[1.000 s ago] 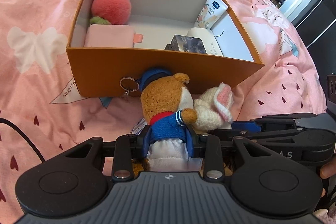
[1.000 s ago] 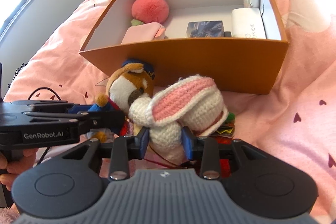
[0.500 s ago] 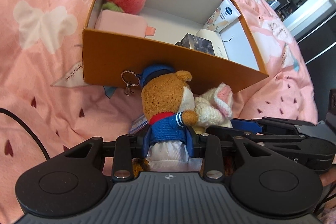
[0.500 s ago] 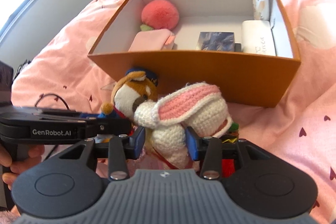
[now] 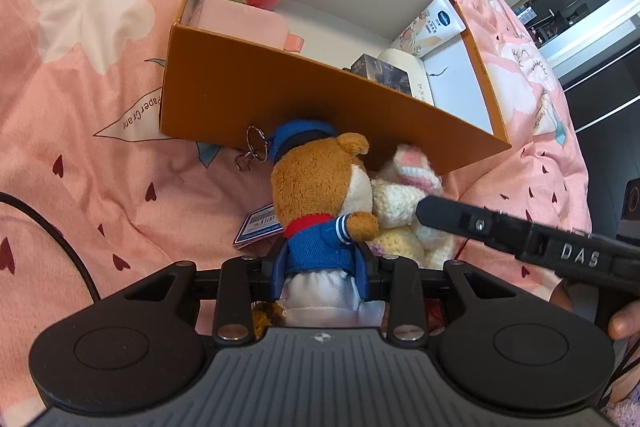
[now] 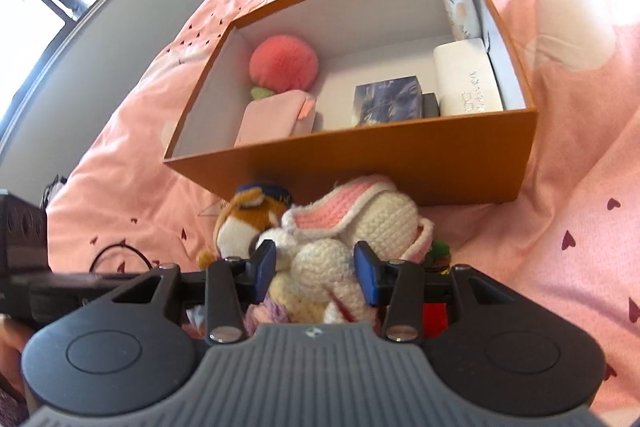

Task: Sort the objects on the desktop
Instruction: 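Lift the bear and bunny plushes with both tools over the orange box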

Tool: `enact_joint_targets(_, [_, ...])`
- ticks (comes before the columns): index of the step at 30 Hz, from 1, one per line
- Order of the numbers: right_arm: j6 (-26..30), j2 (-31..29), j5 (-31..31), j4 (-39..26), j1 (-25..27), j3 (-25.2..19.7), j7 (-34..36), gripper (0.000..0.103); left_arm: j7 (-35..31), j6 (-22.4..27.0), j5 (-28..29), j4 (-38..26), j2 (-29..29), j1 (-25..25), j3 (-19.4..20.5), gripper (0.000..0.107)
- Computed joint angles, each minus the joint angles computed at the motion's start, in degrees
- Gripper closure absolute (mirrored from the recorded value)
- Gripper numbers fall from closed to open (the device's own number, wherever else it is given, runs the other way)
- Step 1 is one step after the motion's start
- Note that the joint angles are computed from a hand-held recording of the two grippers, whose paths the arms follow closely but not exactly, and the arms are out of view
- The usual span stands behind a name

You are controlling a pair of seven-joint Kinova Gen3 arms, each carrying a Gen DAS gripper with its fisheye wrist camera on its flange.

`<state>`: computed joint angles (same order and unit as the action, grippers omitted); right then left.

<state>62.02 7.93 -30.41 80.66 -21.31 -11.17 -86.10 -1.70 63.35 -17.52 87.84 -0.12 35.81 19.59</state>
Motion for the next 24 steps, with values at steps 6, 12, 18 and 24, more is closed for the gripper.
enact_joint_targets(6, [1.57, 1.54, -1.42, -0.41, 0.40, -0.18, 0.91, 0.051, -0.06, 1.30, -0.63, -0.67, 0.55, 0.62, -0.06, 0.070])
enact_joint_targets(12, [2.62, 3.07, -1.94, -0.74, -0.10, -0.88, 1.40, 0.050, -1.25, 5.23, -0.63, -2.70, 2.03, 1.18, -0.08, 0.070])
enact_joint_targets(18, [5.42, 6.21, 2.14, -3.76, -3.46, -1.90, 1.10, 0.047, -1.63, 11.93, -1.66, -6.13, 4.59, 3.68, -1.20, 0.069])
enact_joint_targets(24, [7.08, 8.42, 0.24, -3.97, -3.13, -2.41, 1.71, 0.060, -0.09, 14.63, -0.77, -6.16, 5.13, 4.71, -2.54, 0.069])
